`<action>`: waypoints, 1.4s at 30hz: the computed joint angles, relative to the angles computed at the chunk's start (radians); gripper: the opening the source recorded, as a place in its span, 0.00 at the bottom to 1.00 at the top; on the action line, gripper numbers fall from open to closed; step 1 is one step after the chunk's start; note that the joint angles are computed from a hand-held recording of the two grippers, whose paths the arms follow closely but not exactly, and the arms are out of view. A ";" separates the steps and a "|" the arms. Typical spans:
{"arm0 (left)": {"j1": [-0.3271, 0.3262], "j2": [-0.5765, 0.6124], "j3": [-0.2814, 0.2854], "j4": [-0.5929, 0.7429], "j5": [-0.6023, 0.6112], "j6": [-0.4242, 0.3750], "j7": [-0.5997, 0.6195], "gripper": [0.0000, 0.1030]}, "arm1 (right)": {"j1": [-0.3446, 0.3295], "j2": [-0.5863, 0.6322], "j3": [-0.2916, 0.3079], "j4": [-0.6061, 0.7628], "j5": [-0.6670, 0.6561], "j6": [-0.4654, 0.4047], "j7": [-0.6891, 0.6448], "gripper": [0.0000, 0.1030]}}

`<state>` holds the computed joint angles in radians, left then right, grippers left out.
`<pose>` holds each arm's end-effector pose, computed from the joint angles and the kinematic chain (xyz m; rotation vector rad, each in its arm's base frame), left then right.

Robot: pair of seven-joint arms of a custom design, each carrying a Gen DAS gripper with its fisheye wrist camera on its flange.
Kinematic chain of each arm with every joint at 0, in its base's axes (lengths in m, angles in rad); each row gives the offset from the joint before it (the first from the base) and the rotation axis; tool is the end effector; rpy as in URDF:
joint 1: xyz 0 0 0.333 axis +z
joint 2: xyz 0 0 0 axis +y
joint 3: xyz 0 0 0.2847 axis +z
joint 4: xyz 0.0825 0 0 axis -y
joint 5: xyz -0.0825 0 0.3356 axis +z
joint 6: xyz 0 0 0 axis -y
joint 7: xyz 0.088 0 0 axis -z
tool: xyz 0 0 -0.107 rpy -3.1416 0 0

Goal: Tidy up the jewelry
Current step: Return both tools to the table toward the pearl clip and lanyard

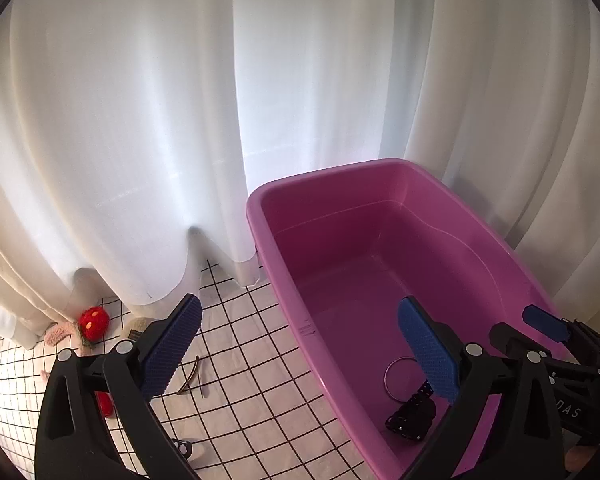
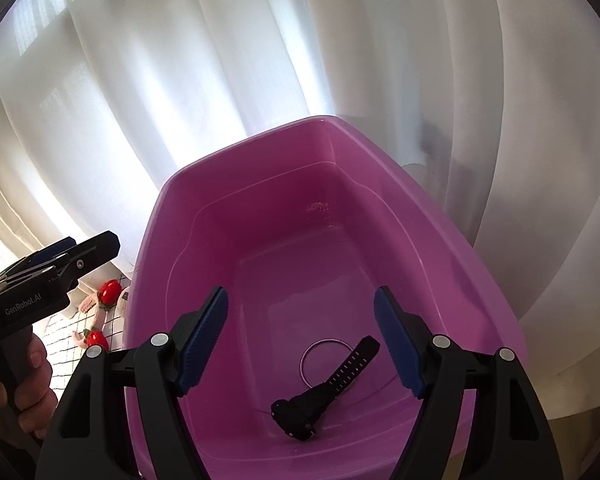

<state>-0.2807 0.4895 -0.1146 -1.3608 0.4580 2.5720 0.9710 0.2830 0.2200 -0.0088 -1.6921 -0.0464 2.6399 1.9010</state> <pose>0.6391 -0.2542 0.5104 -1.7265 1.8258 -0.7828 0.5996 0.1704 0.5369 -1.7281 1.7681 -0.4808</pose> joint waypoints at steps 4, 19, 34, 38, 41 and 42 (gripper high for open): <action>0.057 -0.123 -0.005 -0.183 -0.044 0.052 -0.040 0.94 | 0.020 -0.009 0.012 -0.006 -0.007 0.013 0.009 0.70; 0.313 -0.624 0.059 -0.853 0.214 0.128 -0.406 0.94 | 0.153 0.073 0.088 0.149 0.012 -0.019 -0.087 0.70; 0.540 -0.871 0.097 -1.241 0.171 0.105 -0.397 0.94 | 0.272 0.296 0.106 0.404 0.104 -0.256 -0.157 0.70; 0.542 -0.843 0.114 -1.285 0.092 0.163 -0.329 0.94 | 0.296 0.342 0.104 0.440 0.110 -0.314 -0.136 0.70; 0.544 -0.808 0.111 -1.303 0.057 0.214 -0.277 0.94 | 0.309 0.371 0.105 0.452 0.121 -0.348 -0.118 0.70; 0.546 -0.798 0.108 -1.309 0.050 0.228 -0.264 0.94 | 0.315 0.379 0.104 0.452 0.119 -0.356 -0.113 0.70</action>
